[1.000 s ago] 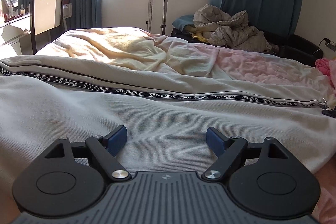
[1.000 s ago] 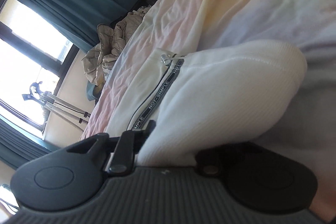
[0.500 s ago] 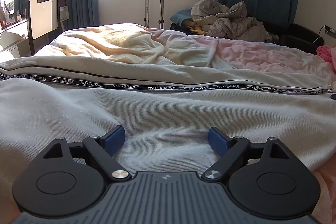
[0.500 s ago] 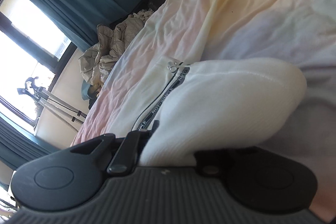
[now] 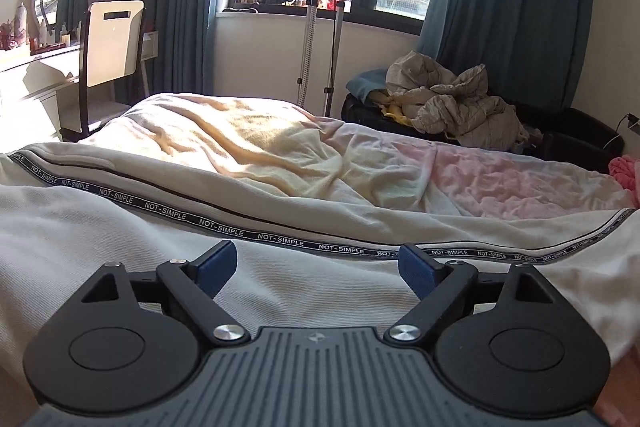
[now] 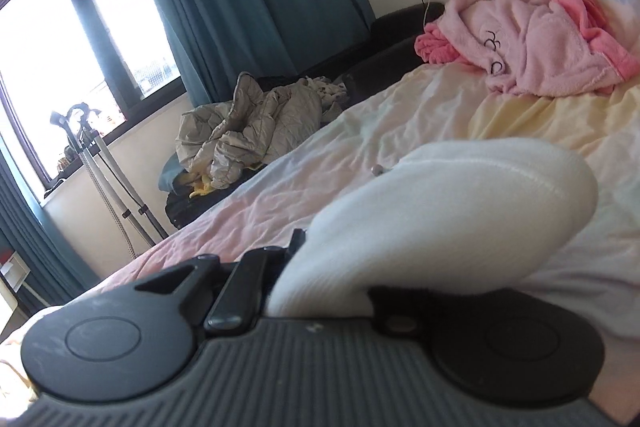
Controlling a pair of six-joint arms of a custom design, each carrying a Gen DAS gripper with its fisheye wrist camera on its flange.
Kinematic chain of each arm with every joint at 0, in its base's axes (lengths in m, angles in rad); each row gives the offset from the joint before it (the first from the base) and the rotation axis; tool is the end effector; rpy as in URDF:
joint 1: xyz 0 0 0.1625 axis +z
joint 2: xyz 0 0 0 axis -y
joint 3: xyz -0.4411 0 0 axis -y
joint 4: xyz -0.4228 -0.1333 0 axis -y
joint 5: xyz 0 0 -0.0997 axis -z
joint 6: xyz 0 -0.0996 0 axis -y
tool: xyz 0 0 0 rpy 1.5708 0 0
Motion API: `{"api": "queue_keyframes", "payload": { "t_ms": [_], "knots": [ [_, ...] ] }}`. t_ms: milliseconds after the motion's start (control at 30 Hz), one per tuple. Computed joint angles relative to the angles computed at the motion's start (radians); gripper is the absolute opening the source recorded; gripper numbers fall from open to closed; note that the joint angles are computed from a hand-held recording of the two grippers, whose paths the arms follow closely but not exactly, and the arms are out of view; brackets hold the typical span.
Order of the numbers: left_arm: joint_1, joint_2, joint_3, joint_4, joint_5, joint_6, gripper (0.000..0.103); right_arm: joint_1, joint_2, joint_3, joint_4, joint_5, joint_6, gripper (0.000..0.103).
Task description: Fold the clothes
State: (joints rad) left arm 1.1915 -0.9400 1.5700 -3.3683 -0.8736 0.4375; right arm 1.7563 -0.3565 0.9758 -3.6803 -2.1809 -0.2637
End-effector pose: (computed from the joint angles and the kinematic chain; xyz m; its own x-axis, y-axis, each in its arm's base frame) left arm -0.0801 -0.7336 0.3314 -0.7816 -0.0853 -0.6179 0.5260 0.4424 -0.7264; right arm 0.2312 -0.8184 0.1638 -0.8755 0.3753 0.3043 -0.2518 0.1833 -0.9503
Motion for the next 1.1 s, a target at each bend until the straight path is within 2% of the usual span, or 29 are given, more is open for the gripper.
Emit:
{"api": "queue_keyframes", "payload": {
  "t_ms": [167,367,433,533,633,700,767,867,933,967,1100],
  "knots": [
    [0.007,-0.02,-0.015,-0.073,0.013,-0.004,0.09,0.085,0.13,-0.202,-0.051,0.045,-0.235,0.009],
    [0.008,-0.067,0.004,-0.166,-0.069,0.011,0.09,0.173,0.318,-0.439,0.009,0.194,-0.558,0.009],
    [0.009,-0.088,0.026,-0.226,-0.119,0.021,0.092,0.193,0.373,-0.491,0.052,0.225,-0.615,0.009],
    [0.005,-0.11,0.04,-0.275,-0.128,0.04,0.093,0.218,0.416,-0.455,0.116,0.246,-0.635,0.009],
    [0.013,-0.127,0.052,-0.284,-0.149,0.029,0.092,0.223,0.405,-0.302,0.183,0.237,-0.674,0.011],
    [0.018,-0.132,0.054,-0.28,-0.156,0.021,0.093,0.218,0.39,-0.21,0.235,0.223,-0.733,0.012],
    [0.023,-0.13,0.049,-0.263,-0.151,0.014,0.093,0.215,0.382,-0.155,0.211,0.225,-0.775,0.013],
    [0.032,-0.127,0.038,-0.216,-0.151,-0.025,0.093,0.213,0.336,-0.117,0.258,0.242,-0.712,0.013],
    [0.04,-0.127,0.034,-0.183,-0.161,-0.05,0.093,0.212,0.304,-0.092,0.307,0.254,-0.687,0.019],
    [0.042,-0.126,0.033,-0.17,-0.159,-0.053,0.093,0.211,0.287,-0.067,0.312,0.265,-0.707,0.02],
    [0.047,-0.14,0.046,-0.135,-0.171,-0.08,0.092,0.214,0.215,0.061,0.335,0.308,-0.772,0.038]
  ]
}}
